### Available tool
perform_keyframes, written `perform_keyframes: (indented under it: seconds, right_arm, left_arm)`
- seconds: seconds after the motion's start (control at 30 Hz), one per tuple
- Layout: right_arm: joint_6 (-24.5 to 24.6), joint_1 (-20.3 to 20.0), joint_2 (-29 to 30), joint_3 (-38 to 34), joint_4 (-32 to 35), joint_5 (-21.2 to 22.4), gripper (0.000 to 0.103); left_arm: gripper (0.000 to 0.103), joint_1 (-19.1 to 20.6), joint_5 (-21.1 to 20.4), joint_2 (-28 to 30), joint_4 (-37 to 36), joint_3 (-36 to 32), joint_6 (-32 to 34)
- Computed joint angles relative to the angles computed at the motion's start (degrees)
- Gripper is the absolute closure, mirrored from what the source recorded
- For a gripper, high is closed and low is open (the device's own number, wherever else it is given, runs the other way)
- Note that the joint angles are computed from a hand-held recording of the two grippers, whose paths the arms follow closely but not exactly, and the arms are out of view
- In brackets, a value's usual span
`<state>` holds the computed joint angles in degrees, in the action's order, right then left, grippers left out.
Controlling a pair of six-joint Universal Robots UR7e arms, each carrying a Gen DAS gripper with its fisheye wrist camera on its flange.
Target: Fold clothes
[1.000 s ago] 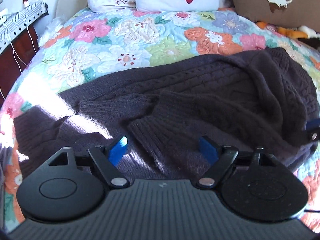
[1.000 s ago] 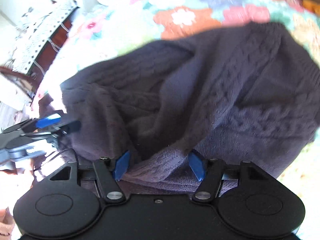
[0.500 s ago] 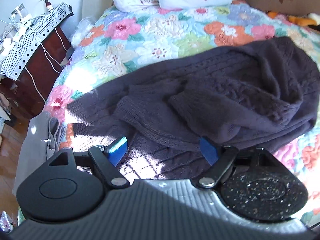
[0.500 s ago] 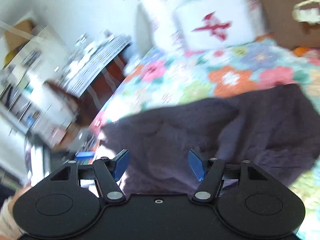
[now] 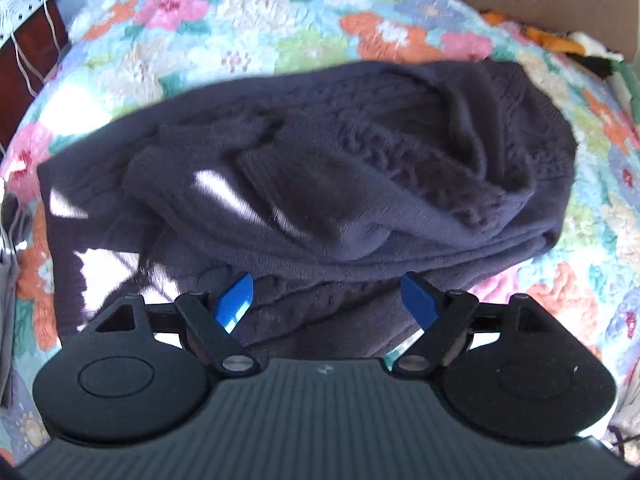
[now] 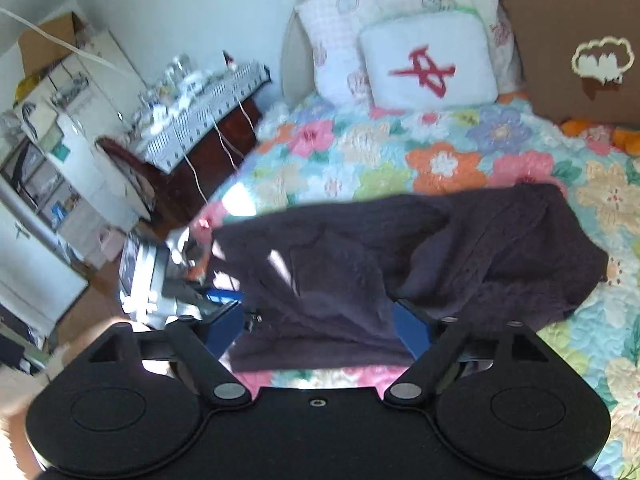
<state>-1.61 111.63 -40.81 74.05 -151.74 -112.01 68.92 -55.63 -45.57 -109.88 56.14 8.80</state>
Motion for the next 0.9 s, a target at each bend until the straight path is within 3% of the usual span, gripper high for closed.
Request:
perform_keyframes:
  seconds: [0.07, 0.2, 0.3, 0.4, 0.53, 0.63, 0.83, 0.87, 0.9]
  right_arm:
    - [0.4, -1.9, 3.0, -1.6, 1.3, 0.9, 0.016]
    - [-1.2, -3.3, 12.6, -9.4, -4.3, -7.6, 0.017]
    - [-4.1, -4.6, 17.2, -14.7, -9.5, -4.7, 0.017]
    - [-4.2, -5.6, 19.9, -19.3, -8.7, -1.0, 0.017]
    - [-7.4, -6.1, 21.6, -20.8, -8.8, 0.1, 0.017]
    - [-6.7, -7.0, 21.7, -20.3, -8.0, 0.7, 0.017]
    - [-10.9, -7.8, 23.2, -20.7, -9.8, -0.3, 0.017]
    - [-12.5, -7.8, 23.6, -20.6, -10.6, 0.1, 0.026]
    - [-14.4, -8.0, 23.7, -20.1, -11.6, 1.3, 0.049]
  left_arm:
    - [0.022, 0.6, 0.5, 0.7, 0.6, -0.2, -1.0]
    - [0.022, 1.1, 4.3, 0.7, -6.1, 2.6, 0.8]
    - [0.022, 1.7, 5.5, 1.0, -10.9, 3.3, 2.9]
    - [0.022, 2.6, 4.0, 1.6, -10.5, 1.3, 2.4]
    - [0.022, 3.4, 2.1, 2.4, -10.1, -0.7, 1.8]
    - [0.022, 3.7, 0.5, 3.5, -9.9, -2.1, 1.5]
    - [0.022, 3.0, -1.8, 5.2, -15.4, -2.2, 5.2]
    - [0.022, 3.0, -2.4, 5.4, -15.7, -2.3, 5.3]
    - [0.022, 2.9, -3.0, 5.6, -15.8, -2.5, 4.9]
